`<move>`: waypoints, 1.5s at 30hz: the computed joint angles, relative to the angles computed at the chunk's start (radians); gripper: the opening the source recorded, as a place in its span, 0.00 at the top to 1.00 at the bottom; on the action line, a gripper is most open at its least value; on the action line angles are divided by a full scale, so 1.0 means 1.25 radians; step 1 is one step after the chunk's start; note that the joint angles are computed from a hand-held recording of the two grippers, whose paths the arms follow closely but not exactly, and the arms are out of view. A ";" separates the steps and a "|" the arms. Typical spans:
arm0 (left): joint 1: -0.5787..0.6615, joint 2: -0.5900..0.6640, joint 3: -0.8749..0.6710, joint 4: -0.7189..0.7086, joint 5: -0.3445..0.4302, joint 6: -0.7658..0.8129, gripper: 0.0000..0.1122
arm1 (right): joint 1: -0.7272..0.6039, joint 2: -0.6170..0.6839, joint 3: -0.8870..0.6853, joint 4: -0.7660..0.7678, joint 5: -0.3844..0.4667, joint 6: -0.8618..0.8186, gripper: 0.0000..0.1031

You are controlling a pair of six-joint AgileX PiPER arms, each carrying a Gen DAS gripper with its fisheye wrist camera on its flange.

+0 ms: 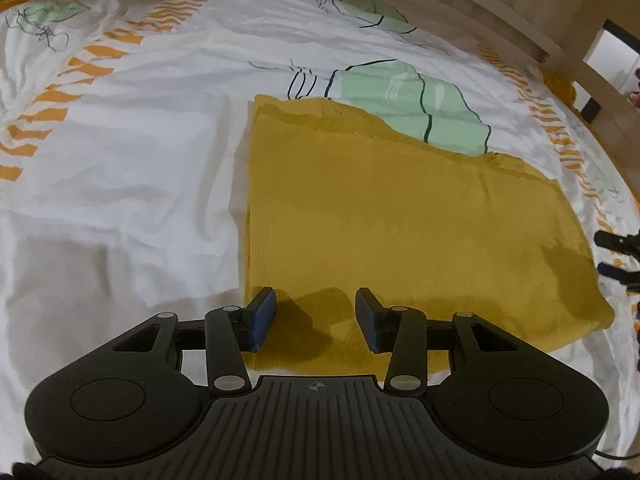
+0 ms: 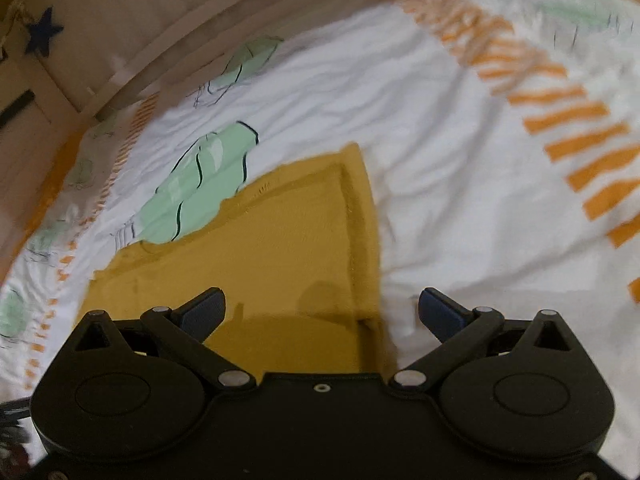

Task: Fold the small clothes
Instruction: 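Move the right gripper to the sweater's side edge and close on it, then fold the gripped side over the sweater with the right gripper and open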

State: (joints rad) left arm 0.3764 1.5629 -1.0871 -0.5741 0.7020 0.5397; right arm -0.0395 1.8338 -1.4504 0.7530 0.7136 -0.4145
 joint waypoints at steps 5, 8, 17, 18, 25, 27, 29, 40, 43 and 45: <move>0.005 0.006 -0.004 -0.007 0.007 -0.003 0.62 | -0.072 0.089 -0.029 0.239 0.130 -0.179 0.00; 0.004 0.008 -0.007 -0.005 0.009 -0.008 0.62 | -0.092 0.144 -0.058 0.331 0.191 -0.230 0.00; 0.001 0.015 -0.015 -0.002 0.011 -0.024 0.62 | -0.089 0.214 -0.126 0.400 0.247 -0.297 0.00; 0.000 0.014 -0.015 -0.001 0.010 -0.026 0.62 | -0.089 0.212 -0.118 0.411 0.246 -0.308 0.01; 0.000 0.017 -0.024 -0.002 0.011 -0.033 0.62 | -0.063 0.198 -0.124 0.336 0.212 -0.231 0.69; 0.008 0.017 -0.027 -0.007 0.019 -0.028 0.62 | -0.038 0.168 -0.125 0.281 0.174 -0.203 0.69; 0.018 0.015 -0.034 -0.015 0.028 -0.024 0.62 | -0.017 0.143 -0.133 0.239 0.152 -0.154 0.70; 0.080 0.010 -0.080 -0.040 0.083 0.001 0.62 | 0.154 0.091 -0.237 0.137 0.105 0.029 0.74; 0.106 0.010 -0.094 -0.049 0.095 0.009 0.62 | 0.224 0.121 -0.306 0.074 0.107 0.106 0.74; 0.124 0.010 -0.102 -0.053 0.097 0.014 0.62 | 0.266 0.142 -0.339 0.051 0.103 0.140 0.74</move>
